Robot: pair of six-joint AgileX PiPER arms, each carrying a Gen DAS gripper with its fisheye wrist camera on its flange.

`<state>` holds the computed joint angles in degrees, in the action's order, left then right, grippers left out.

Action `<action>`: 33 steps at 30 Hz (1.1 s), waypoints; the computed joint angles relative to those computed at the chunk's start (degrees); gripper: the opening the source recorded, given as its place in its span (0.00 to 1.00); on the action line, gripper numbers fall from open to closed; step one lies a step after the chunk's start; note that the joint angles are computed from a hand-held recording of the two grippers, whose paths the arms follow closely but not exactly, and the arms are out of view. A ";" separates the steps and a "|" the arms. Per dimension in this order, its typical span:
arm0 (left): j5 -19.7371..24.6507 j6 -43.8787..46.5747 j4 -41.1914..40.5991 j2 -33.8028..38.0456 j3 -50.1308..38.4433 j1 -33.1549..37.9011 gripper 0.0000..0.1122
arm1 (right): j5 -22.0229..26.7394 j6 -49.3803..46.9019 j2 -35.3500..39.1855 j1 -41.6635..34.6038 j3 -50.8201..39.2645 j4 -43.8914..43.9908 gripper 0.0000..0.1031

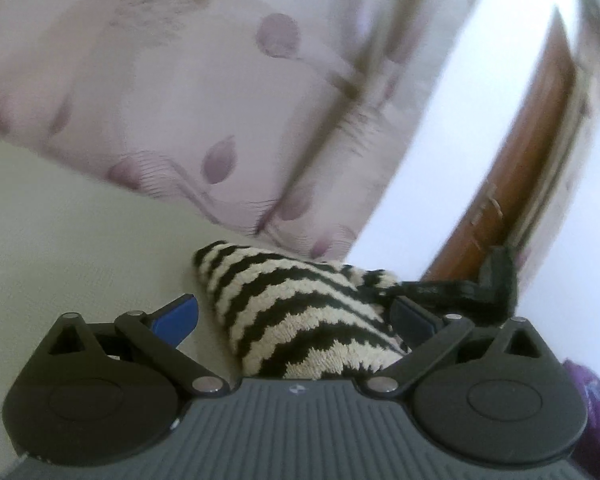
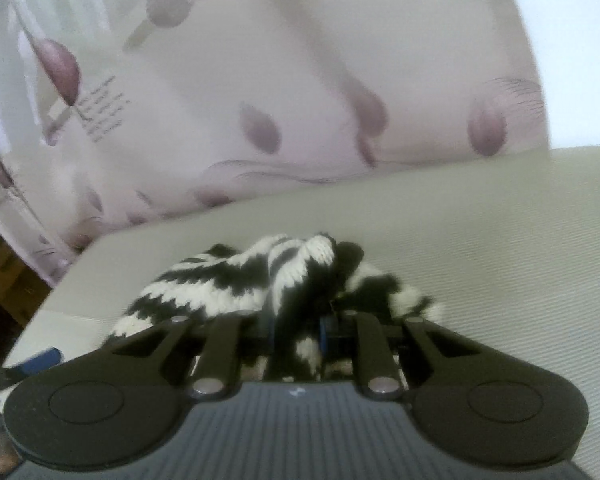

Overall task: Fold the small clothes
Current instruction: 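Press the folded bundle with the left gripper while the right gripper grasps its end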

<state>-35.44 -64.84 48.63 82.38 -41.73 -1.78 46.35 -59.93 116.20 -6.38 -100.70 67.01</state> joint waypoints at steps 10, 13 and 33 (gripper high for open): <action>0.68 8.78 -1.73 8.06 -7.45 -8.45 0.66 | 4.18 -1.85 5.90 -1.67 -8.41 -2.98 0.18; 1.76 8.64 -0.90 10.17 -8.29 -9.76 0.63 | 5.17 -0.39 8.94 -2.03 -10.77 -2.80 0.20; 3.83 19.92 -6.68 9.69 -2.35 -11.10 0.68 | 17.96 -31.84 -7.07 -14.14 32.09 17.76 0.14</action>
<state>-31.61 -44.92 41.95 92.07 -44.08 -12.88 64.31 -91.77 109.13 -20.52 -68.61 84.77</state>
